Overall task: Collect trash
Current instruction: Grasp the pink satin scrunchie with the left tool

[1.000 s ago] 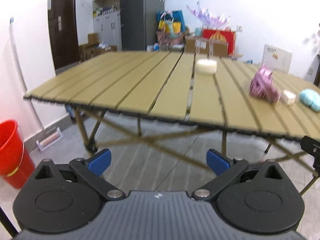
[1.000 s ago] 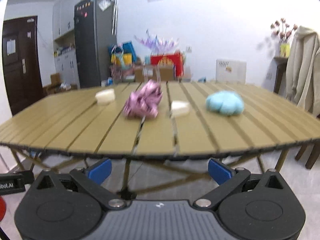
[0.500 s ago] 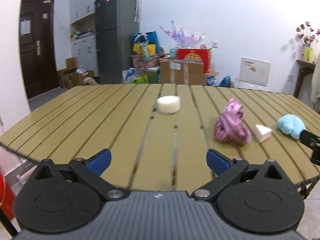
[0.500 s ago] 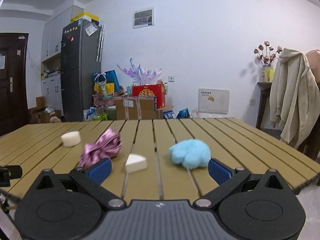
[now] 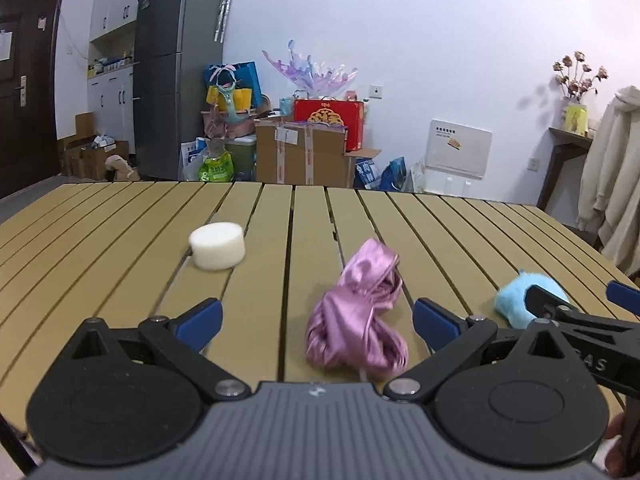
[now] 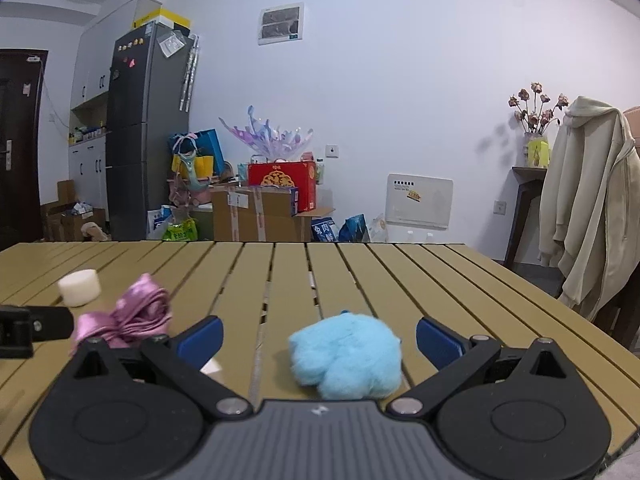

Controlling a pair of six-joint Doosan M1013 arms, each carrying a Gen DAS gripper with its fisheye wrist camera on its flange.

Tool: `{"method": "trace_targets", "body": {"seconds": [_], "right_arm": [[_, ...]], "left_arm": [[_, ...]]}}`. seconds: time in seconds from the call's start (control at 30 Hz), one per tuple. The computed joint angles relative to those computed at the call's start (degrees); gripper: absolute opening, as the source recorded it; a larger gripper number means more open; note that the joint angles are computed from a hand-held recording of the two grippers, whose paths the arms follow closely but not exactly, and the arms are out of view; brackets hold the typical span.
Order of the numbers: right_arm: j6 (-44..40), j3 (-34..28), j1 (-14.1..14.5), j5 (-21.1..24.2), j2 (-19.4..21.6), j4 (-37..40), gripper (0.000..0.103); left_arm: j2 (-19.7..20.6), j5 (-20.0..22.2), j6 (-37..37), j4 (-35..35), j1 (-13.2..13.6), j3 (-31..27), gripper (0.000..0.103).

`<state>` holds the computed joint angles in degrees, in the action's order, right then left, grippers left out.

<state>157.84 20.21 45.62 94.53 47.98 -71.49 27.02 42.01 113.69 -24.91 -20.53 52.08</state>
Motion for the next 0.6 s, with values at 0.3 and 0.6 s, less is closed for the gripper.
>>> {"method": "trace_targets", "body": {"seconds": [0.3, 0.6], "right_arm": [[3.15, 4.76, -2.85, -0.61, -2.83, 4.58, 0.103], [8.10, 9.32, -4.10, -3.24, -5.28, 8.44, 0.103]], "left_arm": [[6.91, 7.37, -1.98, -1.21, -0.73, -9.34, 0.099], [9.23, 14.59, -3.92, 3.51, -1.11, -13.50, 0.033]]}}
